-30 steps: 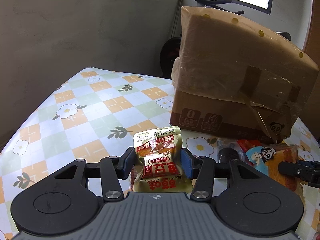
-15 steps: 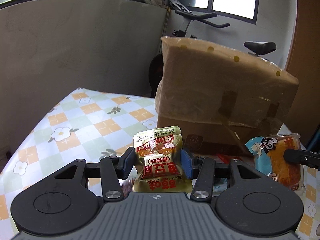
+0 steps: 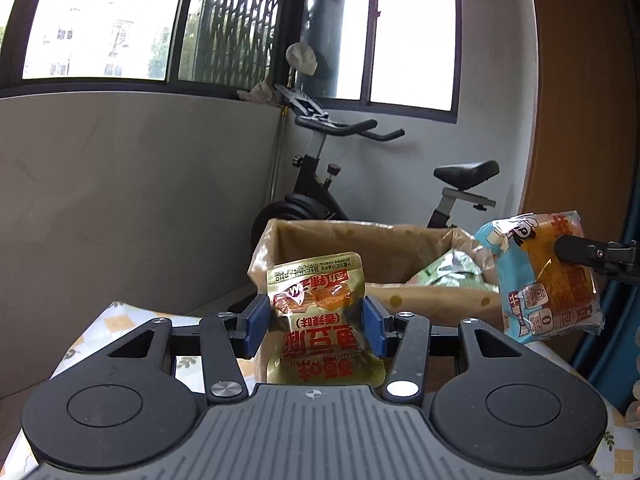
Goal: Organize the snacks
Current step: 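Grasp gold packet with left tool while right grasps bread packet, lift toward box, then open left tool over the open box while right tool releases bread packet inside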
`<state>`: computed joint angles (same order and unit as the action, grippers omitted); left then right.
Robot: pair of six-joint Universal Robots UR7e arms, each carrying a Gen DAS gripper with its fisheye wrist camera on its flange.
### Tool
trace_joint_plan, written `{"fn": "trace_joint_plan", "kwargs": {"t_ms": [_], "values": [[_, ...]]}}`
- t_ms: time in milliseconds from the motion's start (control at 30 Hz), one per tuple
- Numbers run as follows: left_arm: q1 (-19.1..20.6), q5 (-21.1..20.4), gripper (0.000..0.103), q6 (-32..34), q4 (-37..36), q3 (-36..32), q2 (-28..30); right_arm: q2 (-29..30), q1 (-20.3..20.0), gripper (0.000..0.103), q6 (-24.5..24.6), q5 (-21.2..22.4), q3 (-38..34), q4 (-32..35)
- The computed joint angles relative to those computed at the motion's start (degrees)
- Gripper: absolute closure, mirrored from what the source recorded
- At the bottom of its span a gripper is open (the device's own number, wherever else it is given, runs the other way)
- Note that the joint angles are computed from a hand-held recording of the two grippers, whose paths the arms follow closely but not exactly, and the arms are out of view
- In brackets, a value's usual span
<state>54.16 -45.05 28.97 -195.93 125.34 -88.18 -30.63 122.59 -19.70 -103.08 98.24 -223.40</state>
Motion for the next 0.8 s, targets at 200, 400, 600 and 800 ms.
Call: {"fn": "trace_joint_plan", "kwargs": {"t_ms": [200,400,600,800], "values": [[1.3,-3.9,0.05,3.3,-1.2,-6.2,5.3,1.3,-1.1,0.064,-2.3,0.8,-7.6,3.5],[2.7,-5.9,0.05,4.7,-1.0,-10.5,9.0,4.1,-2.7,0.064,-0.1,-0.1,-15.1,7.6],[3.9,-6.0,0.05,6.0,0.4,-13.8,11.9,7.5,-3.5,0.064,0.6,-1.9,-21.6,13.3],[5.4,-5.8,0.049,4.0,4.5,-16.4,13.3,10.0,-4.0,0.064,1.8,-3.5,-24.7,17.4]]}}
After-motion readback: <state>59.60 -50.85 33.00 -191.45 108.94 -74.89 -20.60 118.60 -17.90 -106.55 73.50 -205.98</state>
